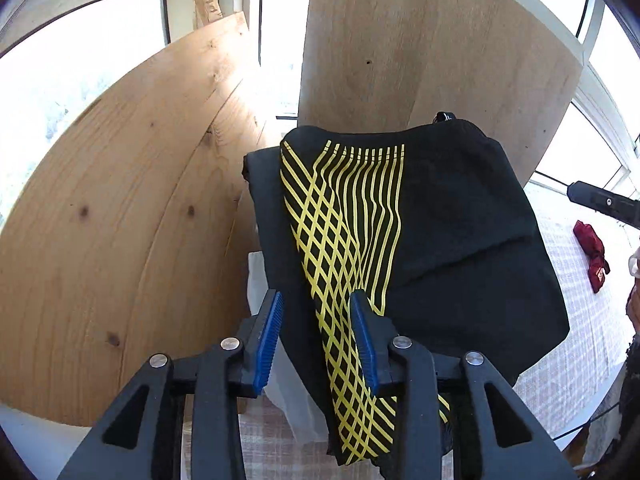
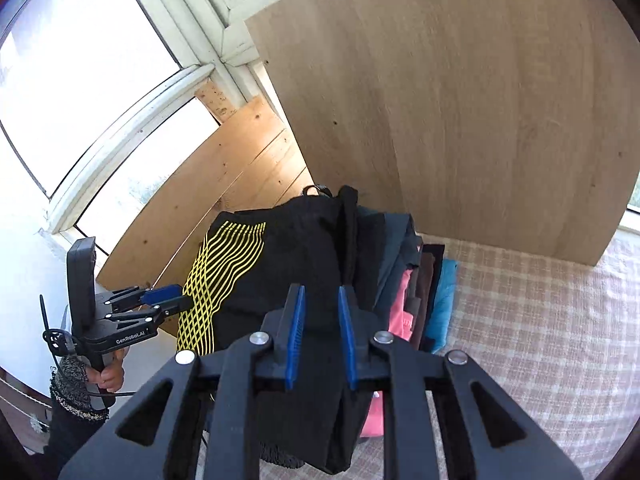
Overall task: Fold clothes
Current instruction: 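Carry the folded shorts with both grippers onto the clothes stack by the board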
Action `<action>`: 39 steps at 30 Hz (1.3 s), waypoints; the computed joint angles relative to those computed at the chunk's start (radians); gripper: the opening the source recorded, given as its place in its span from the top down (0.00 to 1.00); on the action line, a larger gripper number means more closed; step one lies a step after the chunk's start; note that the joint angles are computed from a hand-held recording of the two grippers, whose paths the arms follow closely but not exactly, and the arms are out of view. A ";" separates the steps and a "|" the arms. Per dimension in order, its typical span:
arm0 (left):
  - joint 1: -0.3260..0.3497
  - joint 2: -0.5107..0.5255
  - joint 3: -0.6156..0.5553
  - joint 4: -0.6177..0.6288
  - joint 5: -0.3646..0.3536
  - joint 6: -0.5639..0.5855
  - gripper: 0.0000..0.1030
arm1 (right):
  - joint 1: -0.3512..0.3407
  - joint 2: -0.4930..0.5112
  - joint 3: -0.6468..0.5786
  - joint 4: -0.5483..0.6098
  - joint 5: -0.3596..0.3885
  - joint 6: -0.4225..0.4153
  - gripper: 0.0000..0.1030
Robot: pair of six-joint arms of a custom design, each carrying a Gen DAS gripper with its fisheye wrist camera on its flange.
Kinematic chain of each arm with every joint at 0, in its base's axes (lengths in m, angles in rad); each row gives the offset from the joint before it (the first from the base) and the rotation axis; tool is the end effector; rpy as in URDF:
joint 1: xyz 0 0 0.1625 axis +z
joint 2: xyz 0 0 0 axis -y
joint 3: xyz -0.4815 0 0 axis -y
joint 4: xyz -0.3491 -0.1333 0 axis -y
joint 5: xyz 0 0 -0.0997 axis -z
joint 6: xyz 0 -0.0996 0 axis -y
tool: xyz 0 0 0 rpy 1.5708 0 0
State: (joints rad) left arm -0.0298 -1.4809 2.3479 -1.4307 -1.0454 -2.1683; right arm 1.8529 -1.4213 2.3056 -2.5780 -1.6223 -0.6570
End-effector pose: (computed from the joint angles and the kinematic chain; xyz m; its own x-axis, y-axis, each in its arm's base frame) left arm -0.2549 -0.1757 0.2456 -0.6945 -0.4662 -0.5481 0.0712 0.7134 -0.6971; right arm 0.2356 -0.3525 0.2821 -0.5922 -0.7975 0.1153 -0.8057 0.5887 -0.0659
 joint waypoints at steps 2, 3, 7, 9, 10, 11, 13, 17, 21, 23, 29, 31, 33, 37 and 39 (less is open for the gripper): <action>-0.030 0.004 -0.039 0.076 0.014 -0.040 0.67 | 0.030 0.052 -0.030 0.030 0.013 0.012 0.73; -0.037 -0.004 -0.047 0.080 0.044 -0.036 0.67 | 0.041 0.086 -0.046 0.056 0.023 0.027 0.73; 0.001 -0.033 -0.031 -0.038 0.141 0.090 0.66 | 0.075 0.220 -0.088 0.084 0.030 0.068 0.73; 0.072 -0.038 -0.002 -0.122 0.174 0.159 0.66 | 0.086 0.276 -0.068 -0.040 -0.028 0.081 0.73; 0.103 -0.036 0.003 -0.110 0.175 0.150 0.65 | 0.079 0.297 -0.066 -0.083 -0.045 0.096 0.73; 0.136 -0.032 0.007 -0.099 0.178 0.140 0.65 | 0.072 0.320 -0.066 -0.125 -0.062 0.112 0.74; 0.204 -0.021 0.013 -0.078 0.187 0.123 0.67 | 0.068 0.358 -0.069 -0.184 -0.091 0.123 0.76; 0.236 -0.051 0.030 -0.074 0.215 0.048 0.67 | 0.061 0.337 -0.072 -0.154 -0.052 0.102 0.74; 0.147 -0.022 -0.032 0.036 0.223 0.041 0.67 | 0.032 0.173 -0.042 -0.026 0.045 -0.006 0.69; 0.140 -0.013 -0.041 -0.002 0.244 0.111 0.65 | 0.017 0.104 -0.008 -0.032 0.023 -0.051 0.69; 0.296 0.050 -0.024 -0.153 0.244 0.337 0.63 | -0.041 0.063 0.088 -0.075 -0.135 -0.134 0.69; 0.340 0.046 -0.015 -0.168 0.231 0.335 0.64 | -0.054 0.062 0.099 -0.079 -0.156 -0.145 0.69; 0.299 0.042 -0.037 -0.092 0.224 0.276 0.65 | -0.069 0.046 0.102 -0.072 -0.151 -0.151 0.69; 0.163 0.063 -0.086 0.067 0.178 0.152 0.63 | -0.081 -0.022 0.110 -0.036 -0.096 -0.180 0.69; 0.083 0.073 -0.068 0.044 0.143 0.114 0.58 | -0.063 -0.046 0.142 -0.063 -0.119 -0.224 0.68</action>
